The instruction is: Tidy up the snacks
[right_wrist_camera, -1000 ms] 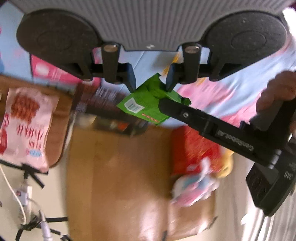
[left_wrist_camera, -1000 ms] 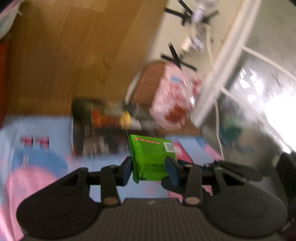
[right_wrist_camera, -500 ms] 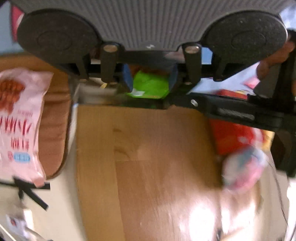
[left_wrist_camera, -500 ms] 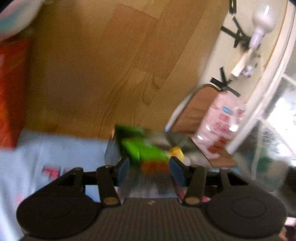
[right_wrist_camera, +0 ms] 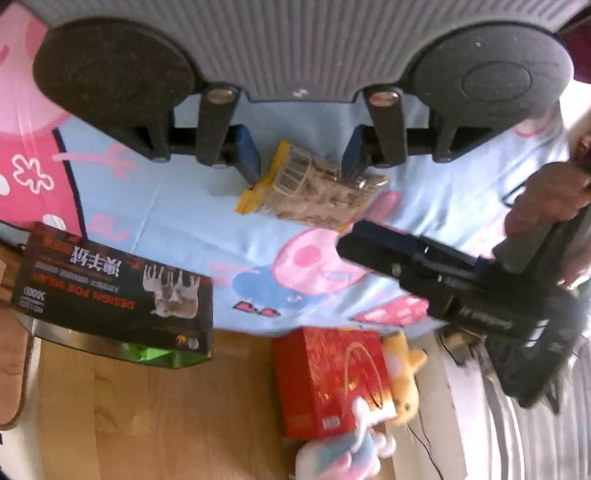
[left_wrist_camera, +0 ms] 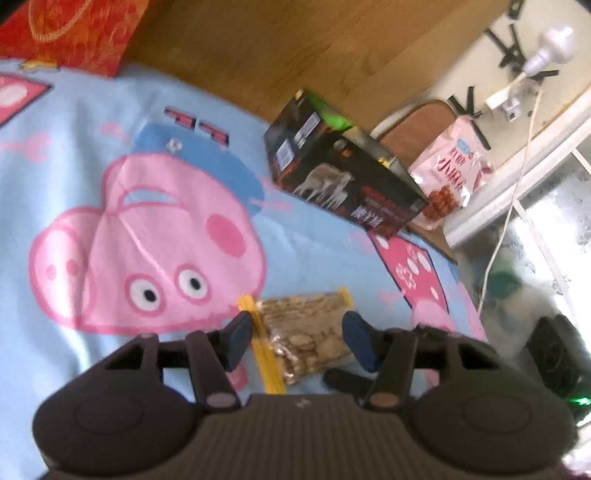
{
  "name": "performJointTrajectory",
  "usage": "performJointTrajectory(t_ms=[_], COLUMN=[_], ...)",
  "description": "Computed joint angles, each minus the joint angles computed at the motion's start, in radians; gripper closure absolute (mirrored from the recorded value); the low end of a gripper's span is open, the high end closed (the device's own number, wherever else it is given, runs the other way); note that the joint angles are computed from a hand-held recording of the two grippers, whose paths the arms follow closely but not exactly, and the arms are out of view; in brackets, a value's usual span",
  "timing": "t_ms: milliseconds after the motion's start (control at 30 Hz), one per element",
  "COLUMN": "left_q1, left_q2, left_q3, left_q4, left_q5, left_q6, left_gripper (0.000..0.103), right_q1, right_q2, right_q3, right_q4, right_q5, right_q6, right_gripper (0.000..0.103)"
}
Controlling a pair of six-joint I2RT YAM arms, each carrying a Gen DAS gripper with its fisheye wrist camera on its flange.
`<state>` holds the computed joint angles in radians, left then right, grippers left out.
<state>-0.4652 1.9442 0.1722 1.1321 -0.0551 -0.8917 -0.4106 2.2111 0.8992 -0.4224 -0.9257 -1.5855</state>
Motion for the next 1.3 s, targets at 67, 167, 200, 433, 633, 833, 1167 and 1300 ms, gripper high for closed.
performJointTrajectory(t_ms=[67,167,200,433,633,833,1167,1300], left_q1=[-0.056,-0.145,-0.179,-0.417,-0.564,-0.574,-0.490,-0.459], left_q2=[-0.008,0.000,0.006,0.012,-0.024,-0.047,-0.056,-0.037], left_q3=[0.006,-0.018,-0.026,0.018,0.047,0.054,0.119,0.189], left_q4=[-0.024,0.021,0.038,-0.034,-0.140,-0.179,-0.251,-0.300], left_q5=[-0.046,-0.086,-0.101,-0.244,-0.323,-0.306,-0.209,-0.150], left_q6=[-0.021,-0.062,-0.077,-0.167,-0.207,-0.202,-0.104,-0.038], left_gripper=[0.053,0.053,0.055,0.056,0.056,0.056,0.055,0.055], right_q1=[-0.005,-0.066,-0.102,-0.273,-0.411,-0.462,-0.425,-0.441], right_q2=[-0.017,-0.039,-0.037,-0.018,0.031,0.043,0.041,0.024], right_q3=[-0.031,-0.056,-0.058,-0.107,-0.068,-0.079,-0.070,-0.087], right_q4=[0.049,0.015,-0.015,-0.037,-0.167,-0.188,-0.129,-0.073], right_q5=[0.001,0.000,-0.001,0.009,0.038,0.040,0.004,-0.010], right_q6=[0.037,-0.030,-0.081,-0.235,-0.365,-0.422,-0.314,-0.268], right_gripper=[0.058,0.062,0.062,0.062,0.062,0.062,0.062,0.062])
